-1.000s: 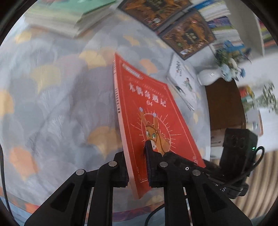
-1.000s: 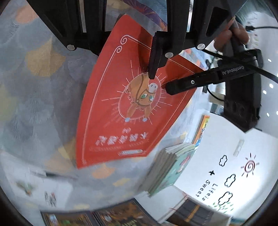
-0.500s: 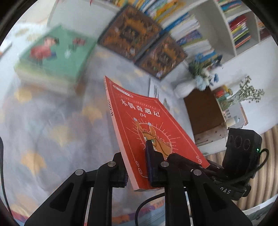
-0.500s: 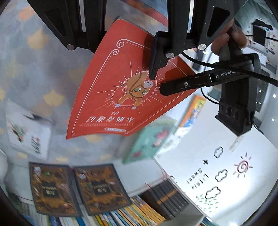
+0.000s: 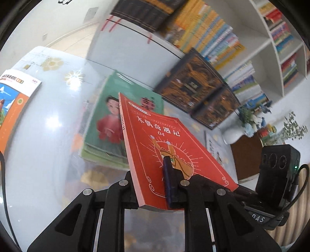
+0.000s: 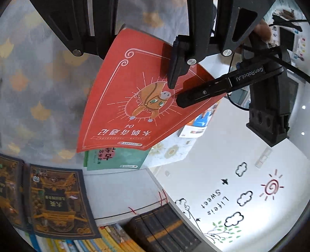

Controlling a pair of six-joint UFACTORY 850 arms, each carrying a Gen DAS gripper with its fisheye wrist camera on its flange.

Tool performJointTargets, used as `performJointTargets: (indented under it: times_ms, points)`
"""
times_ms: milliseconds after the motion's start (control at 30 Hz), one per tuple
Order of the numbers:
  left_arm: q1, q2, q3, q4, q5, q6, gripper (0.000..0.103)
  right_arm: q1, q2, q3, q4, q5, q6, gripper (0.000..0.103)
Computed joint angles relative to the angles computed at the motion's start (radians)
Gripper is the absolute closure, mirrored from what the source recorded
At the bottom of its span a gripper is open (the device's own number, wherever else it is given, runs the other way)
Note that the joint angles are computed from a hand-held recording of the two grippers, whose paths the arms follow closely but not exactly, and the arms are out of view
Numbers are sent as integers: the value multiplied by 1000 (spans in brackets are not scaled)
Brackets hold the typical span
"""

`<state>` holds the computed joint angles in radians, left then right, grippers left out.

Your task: Organize books

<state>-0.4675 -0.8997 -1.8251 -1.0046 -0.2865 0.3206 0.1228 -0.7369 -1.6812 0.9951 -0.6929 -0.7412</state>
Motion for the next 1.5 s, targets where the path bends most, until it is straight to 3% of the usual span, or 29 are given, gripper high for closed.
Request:
performJointTargets:
  times_ms: [200, 533, 733, 833, 933, 1033, 1100, 1167, 1233, 1333, 1500]
  points:
    - [42, -91, -113, -45, -56, 46, 88, 23, -111, -169, -141, -9, 170, 72]
    - [80, -271, -375, 96, -170, -107, 84, 30, -289, -426, -312, -64, 394, 70]
    - [93, -243, -305, 166, -112, -207, 78, 46, -328, -474, -419, -76, 483, 68]
    - [102, -188, -197, 101, -57, -193, 75, 48, -341, -477, -406, -99, 487, 68]
    - [97, -147, -123, 116, -23, -208, 75, 49, -323, -447, -390, -80, 462, 61]
    - [75, -101, -61, 251, -4, -311, 75, 49, -295, -406, -396, -87, 412, 52]
    - [56, -71, -27, 320, -8, -352, 74, 48, -231, -304, -405, -54, 352, 48]
    - [33, -54, -17, 459, -18, -453, 65, 42, -153, -175, -385, -10, 272, 47]
    - [2, -36, -7, 638, -21, -599, 35, 28, -85, -56, -382, -9, 227, 45]
    - [-44, -13, 10, 716, -6, -636, 33, -14, 29, 156, -359, 21, 171, 45]
    - [-117, -86, -140, 681, -99, -556, 33, -137, 132, 386, -300, 17, 189, 45]
